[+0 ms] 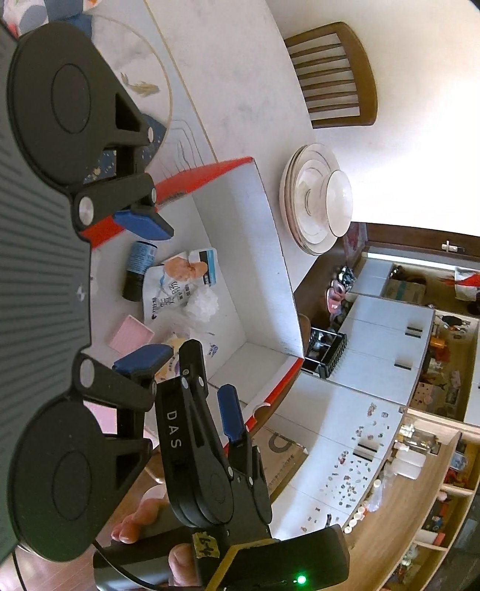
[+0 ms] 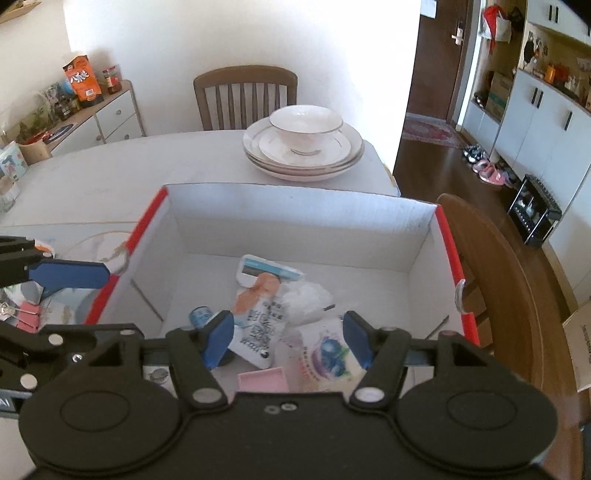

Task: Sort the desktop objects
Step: 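Withdraw both grippers from the box back over the table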

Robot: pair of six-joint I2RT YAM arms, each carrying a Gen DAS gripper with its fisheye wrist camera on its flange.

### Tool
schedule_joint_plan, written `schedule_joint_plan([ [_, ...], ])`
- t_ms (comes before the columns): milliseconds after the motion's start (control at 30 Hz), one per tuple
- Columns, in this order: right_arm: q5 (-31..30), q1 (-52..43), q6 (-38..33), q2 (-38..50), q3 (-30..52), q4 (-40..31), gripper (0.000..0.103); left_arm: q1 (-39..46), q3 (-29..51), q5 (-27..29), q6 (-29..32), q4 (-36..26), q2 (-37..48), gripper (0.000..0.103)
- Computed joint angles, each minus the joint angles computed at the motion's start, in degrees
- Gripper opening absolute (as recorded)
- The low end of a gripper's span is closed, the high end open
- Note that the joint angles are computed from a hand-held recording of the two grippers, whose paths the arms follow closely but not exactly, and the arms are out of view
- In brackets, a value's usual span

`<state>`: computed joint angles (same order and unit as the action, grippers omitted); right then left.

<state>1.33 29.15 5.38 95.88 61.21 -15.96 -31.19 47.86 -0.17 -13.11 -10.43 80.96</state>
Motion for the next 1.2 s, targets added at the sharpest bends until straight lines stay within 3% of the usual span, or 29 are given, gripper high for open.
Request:
schedule_joint_plan([
  [100, 1.38, 2.35, 0.99, -1.91, -1.43, 1.15, 0.075, 1.14, -2.57, 0.75, 1.33, -0.34, -3.74, 0.062],
  [200, 3.55, 5.25, 2.37, -3.32, -2.07, 1.28, 0.076, 2.89, -5.58, 1.91, 2.74, -0.87, -8.17, 0.073],
  [333, 5.9, 9.02, 5.61, -4.36, -2.57, 1.65, 0.083, 6.24, -9.0, 4.26, 5.01, -2.61, -14.09, 0.074],
  [733, 13.34, 20.83, 16.26, -1.65, 0.98, 1.99, 0.092, 24.2, -16.92, 16.92, 14.68, -10.67, -31.69, 0.093],
  [967, 18.48, 27.57, 22.41, 2.58, 4.84, 1.43, 0.1, 41.23, -19.77, 28.82, 25.11, -16.37, -36.7, 0.103],
  [1200, 22.06, 33.26, 26.34, 8.75, 10.68, 0.3, 0.101, 61.24, -20.36, 39.69, 42.55, -24.44, -36.71, 0.103],
])
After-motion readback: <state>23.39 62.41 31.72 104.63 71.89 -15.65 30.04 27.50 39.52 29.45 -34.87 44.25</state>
